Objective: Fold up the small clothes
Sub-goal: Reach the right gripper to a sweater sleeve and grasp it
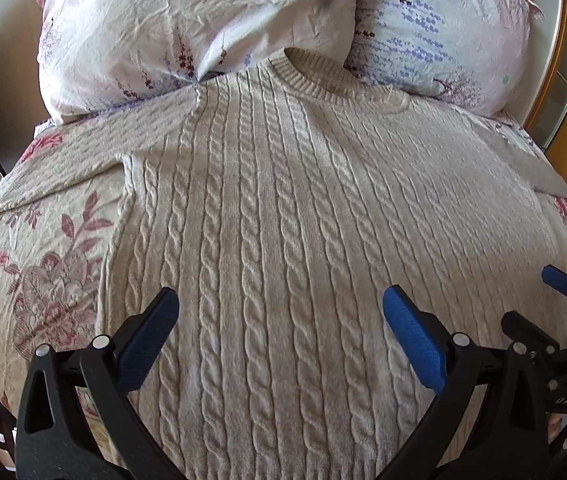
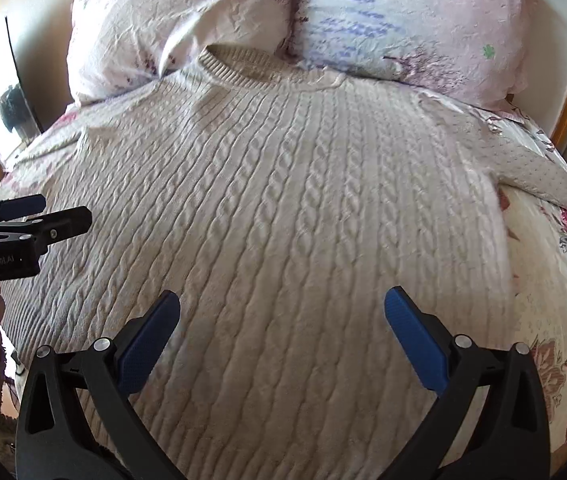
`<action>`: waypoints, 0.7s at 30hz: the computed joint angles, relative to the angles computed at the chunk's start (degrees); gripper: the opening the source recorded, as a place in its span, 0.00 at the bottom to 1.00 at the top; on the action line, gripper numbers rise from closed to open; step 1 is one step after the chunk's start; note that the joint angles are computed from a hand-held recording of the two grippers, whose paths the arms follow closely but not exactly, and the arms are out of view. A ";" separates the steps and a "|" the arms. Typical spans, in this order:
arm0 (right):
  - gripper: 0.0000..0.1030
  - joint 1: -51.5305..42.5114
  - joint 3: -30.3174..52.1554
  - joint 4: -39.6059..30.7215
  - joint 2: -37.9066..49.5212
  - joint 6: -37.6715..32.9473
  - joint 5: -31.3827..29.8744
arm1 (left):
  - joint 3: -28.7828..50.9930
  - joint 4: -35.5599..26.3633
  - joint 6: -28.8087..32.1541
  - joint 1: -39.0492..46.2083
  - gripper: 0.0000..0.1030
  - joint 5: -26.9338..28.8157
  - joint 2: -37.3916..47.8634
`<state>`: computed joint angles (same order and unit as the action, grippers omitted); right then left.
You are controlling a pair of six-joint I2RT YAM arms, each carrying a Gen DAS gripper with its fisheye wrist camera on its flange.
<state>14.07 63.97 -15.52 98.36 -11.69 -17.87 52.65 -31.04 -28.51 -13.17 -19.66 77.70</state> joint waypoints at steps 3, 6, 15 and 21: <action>0.99 -6.58 7.81 -0.50 3.94 3.85 -2.10 | 2.18 4.68 3.09 1.09 0.98 -1.83 1.64; 0.99 -13.58 19.39 -3.06 11.63 11.65 -6.84 | 4.00 9.11 6.15 2.29 0.98 -2.38 4.94; 0.63 -24.36 60.44 -17.56 40.67 35.50 -11.85 | 1.69 18.30 5.28 10.47 0.98 10.12 9.60; 0.59 -26.20 72.52 -22.71 49.73 44.04 -11.22 | 1.81 18.41 2.44 13.75 0.98 16.33 11.77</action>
